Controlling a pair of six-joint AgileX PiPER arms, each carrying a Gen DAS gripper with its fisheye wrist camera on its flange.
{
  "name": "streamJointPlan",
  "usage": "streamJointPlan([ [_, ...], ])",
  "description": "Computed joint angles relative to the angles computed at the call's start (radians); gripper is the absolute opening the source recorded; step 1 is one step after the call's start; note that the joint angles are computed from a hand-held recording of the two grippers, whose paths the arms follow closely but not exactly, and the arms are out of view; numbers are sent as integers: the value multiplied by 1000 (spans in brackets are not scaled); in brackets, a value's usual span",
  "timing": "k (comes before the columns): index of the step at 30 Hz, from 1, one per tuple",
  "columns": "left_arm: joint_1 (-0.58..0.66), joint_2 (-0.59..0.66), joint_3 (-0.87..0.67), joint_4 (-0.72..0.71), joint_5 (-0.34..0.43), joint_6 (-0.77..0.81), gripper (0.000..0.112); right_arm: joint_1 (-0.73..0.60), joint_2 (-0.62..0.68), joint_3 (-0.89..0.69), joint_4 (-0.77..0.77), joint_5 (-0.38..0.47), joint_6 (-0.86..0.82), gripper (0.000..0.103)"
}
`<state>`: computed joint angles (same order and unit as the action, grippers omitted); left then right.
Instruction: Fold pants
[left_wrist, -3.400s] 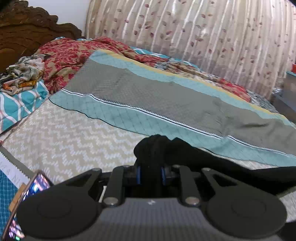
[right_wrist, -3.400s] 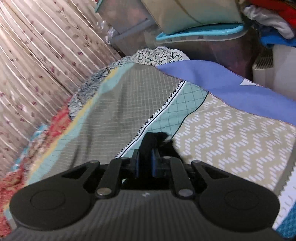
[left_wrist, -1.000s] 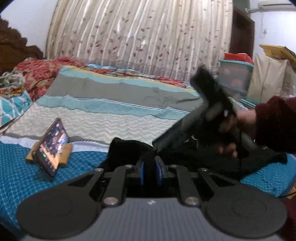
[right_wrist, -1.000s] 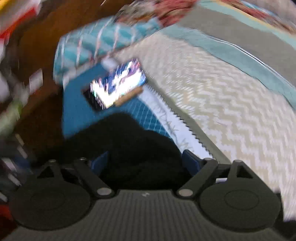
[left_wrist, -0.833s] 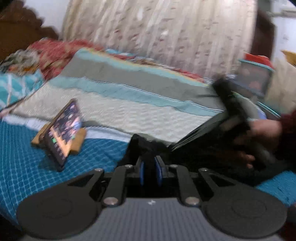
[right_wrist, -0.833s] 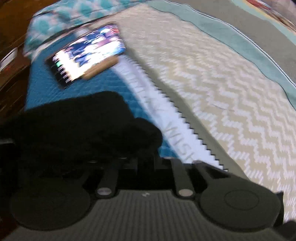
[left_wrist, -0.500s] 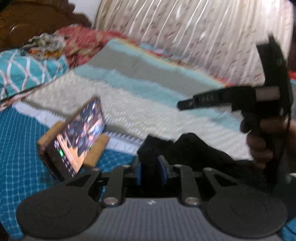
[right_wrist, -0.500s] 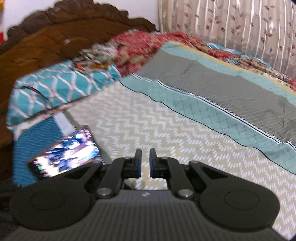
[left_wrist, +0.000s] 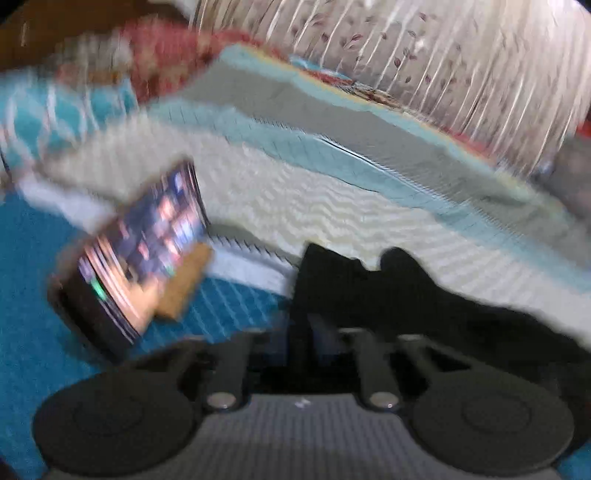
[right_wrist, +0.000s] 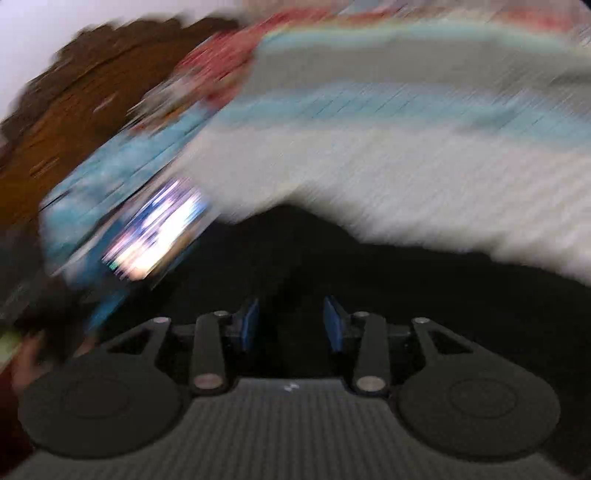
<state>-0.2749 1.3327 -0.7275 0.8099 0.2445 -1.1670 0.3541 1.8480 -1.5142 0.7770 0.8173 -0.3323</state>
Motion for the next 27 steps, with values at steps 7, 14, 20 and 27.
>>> streamJointPlan([
  [7, -155, -30, -72, 168, 341, -228, 16, 23, -101, 112, 64, -42, -83, 25],
  [14, -359, -179, -59, 284, 577, -382, 31, -120, -382, 375, -96, -187, 79, 26],
  [20, -431, -109, -151, 353, 475, -362, 31, -324, -676, 628, -369, -198, 409, 26],
  [27, -368, 176, -306, 106, 323, -147, 31, -916, -996, 847, -154, -62, 386, 66],
])
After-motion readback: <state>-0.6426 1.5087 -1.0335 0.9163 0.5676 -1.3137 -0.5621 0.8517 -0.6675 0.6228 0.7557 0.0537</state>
